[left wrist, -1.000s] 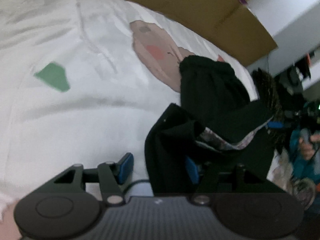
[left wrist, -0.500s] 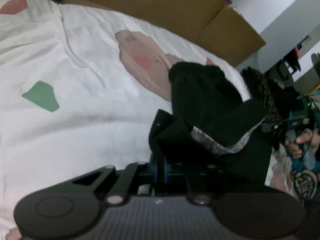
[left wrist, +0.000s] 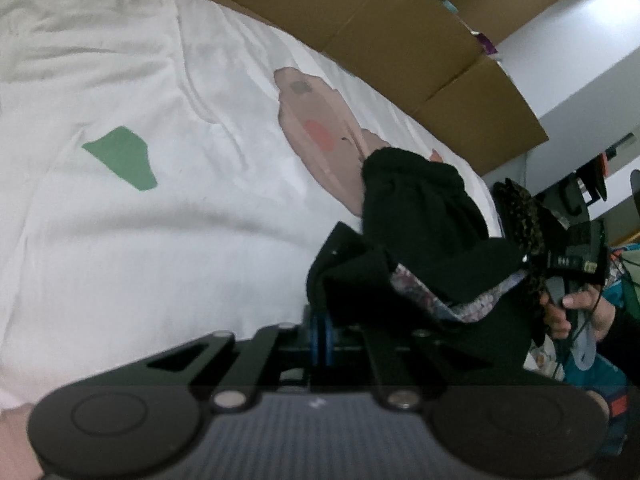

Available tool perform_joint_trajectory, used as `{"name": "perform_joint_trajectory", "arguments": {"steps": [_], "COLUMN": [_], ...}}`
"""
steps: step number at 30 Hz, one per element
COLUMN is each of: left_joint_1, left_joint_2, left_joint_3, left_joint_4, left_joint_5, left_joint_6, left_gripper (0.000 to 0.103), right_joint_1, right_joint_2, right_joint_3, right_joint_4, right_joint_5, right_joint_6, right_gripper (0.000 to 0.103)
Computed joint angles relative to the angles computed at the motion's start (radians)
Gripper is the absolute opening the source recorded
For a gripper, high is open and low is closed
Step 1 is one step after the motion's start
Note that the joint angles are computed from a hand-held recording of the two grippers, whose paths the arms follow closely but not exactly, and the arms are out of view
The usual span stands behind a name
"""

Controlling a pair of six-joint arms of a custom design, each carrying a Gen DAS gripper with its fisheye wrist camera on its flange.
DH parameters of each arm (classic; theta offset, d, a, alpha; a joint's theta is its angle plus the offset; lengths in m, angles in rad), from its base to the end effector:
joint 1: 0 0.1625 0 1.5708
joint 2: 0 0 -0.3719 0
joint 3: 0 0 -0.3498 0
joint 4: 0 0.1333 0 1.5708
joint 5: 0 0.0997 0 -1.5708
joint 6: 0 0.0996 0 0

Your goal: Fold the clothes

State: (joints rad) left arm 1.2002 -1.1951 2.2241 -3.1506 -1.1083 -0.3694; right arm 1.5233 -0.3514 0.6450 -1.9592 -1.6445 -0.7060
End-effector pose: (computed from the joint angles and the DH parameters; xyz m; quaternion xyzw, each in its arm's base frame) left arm 0.0033 -0.4824 0.1850 -0.0618 0.9367 -0.3265 0.1099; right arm 0.0882 -0.7977 0.0998 0.3211 -0.9451 0.0305 0.0516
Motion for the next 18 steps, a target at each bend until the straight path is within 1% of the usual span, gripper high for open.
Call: {"name": "perform_joint_trajectory", "arguments": {"steps": [2, 5, 9, 14, 18], "left_joint_1": [0.001, -0.001, -0.003, 0.001, 0.001], "left_joint_2": [0.0, -0.005, -0.011, -0.01, -0.012], "left_joint_3": [-0.002, -0.001, 0.001, -0.007, -0.013], "left_joint_4": [0.006, 0.017, 0.025, 0.039, 0.055], "left_joint_5": [0.001, 0.002, 0.002, -0.001, 0.002], "left_joint_6": [0.0, -0.002, 0.005, 0.008, 0.008], "left_gripper": [0.004, 0.004, 0.004, 0.004, 0.005], "right_joint_1": [0.003, 0.009, 0.017, 0.007, 0.007], "right_joint_2": [0.025, 0.058, 0.048, -0.056, -0.114], "right_joint_3": [-0.048, -0.128, -0.165, -0.04, 0.086], "right_joint_4": [0.015, 0.073, 0.174, 0.199, 0.139], "right_joint_5": [0.01, 0.013, -0.001, -0.017, -0.105], "right_joint_6": [0.018, 0.041, 0.006, -0.028, -0.078], "right_gripper": [0.089, 0.089, 0.089, 0.089, 0.089]}}
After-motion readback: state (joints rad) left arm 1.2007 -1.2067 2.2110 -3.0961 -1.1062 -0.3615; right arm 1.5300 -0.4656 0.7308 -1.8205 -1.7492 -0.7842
